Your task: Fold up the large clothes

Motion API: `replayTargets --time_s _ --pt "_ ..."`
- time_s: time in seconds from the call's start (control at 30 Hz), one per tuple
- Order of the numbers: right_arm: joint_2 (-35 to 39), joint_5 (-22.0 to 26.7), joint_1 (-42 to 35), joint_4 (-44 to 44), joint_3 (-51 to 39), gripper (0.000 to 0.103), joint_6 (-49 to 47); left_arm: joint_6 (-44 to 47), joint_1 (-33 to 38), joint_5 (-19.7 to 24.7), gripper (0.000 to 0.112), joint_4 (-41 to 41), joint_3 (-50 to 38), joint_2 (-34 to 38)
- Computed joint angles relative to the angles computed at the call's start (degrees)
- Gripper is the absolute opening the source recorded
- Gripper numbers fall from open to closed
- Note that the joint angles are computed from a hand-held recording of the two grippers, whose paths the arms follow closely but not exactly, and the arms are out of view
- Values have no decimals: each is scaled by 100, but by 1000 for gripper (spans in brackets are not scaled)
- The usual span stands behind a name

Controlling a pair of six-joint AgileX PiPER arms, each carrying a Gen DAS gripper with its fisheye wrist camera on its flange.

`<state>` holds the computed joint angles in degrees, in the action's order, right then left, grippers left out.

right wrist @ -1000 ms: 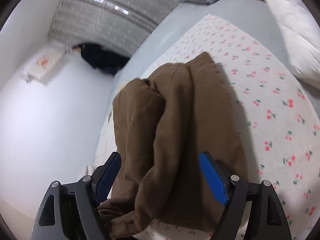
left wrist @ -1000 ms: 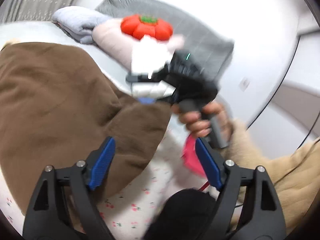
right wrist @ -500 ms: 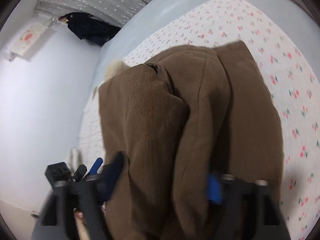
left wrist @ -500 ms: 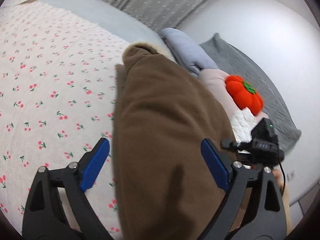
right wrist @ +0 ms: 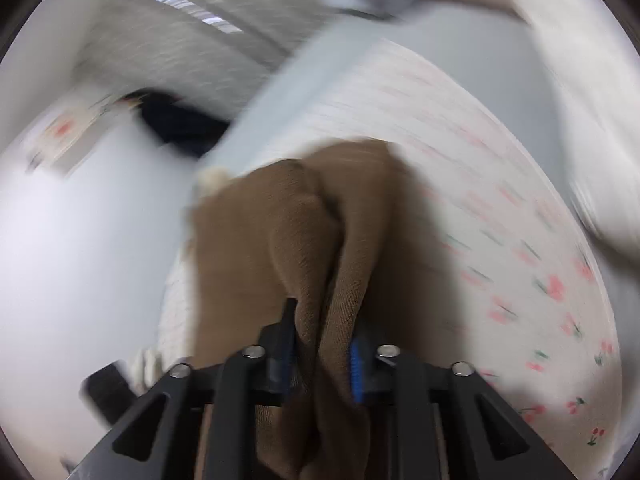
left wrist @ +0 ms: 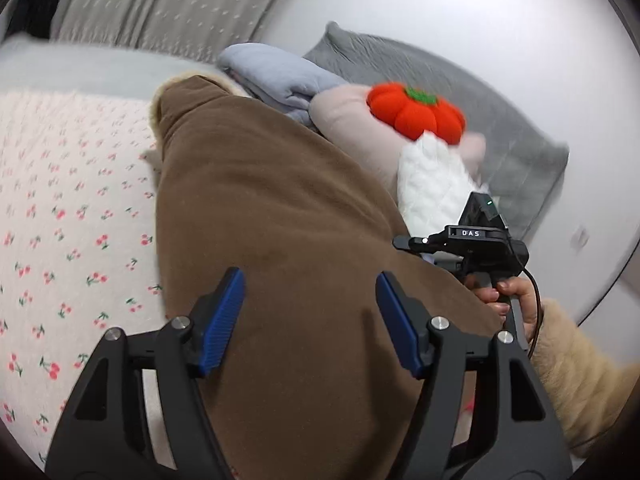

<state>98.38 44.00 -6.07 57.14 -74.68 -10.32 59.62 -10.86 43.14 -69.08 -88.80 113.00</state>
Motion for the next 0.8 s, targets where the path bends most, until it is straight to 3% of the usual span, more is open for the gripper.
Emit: replayTargets --time_s 0.1,0.2,0.37,0.43,0.47,0.5,0.57,0.67,0.7,0.8 --pt "-454 -77 -206 476 593 54 -352 56 -283 -659 69 313 306 -209" --pt "-1102 -116 -47 -793 453 55 486 -20 -348 -866 69 462 432 -323" --pt "-1787 213 556 -1235 236 55 645 16 -433 -1136 69 436 518 -344" --pt "-1752 219 1105 -2000 62 55 1216 -17 -530 -1341 69 519 604 -410" --pt "-1788 165 1345 -2573 176 47 1477 -22 -576 -1433 69 561 641 -439" --pt "-1760 10 1621 -3146 266 28 1894 15 -615 -1537 69 560 704 -471" --pt "-1668 -319 2029 -4128 767 26 2425 152 -663 -1631 69 478 806 -514" --pt "-1788 -1315 2261 -4329 1642 25 2755 587 -930 -2121 69 463 1115 -688" --pt "-1866 -1441 2275 -4372 1728 25 2859 495 -996 -2248 69 657 1168 -733" --pt "-2186 -1362 2364 -4686 1729 25 3217 -152 -839 -1827 69 1183 997 -786"
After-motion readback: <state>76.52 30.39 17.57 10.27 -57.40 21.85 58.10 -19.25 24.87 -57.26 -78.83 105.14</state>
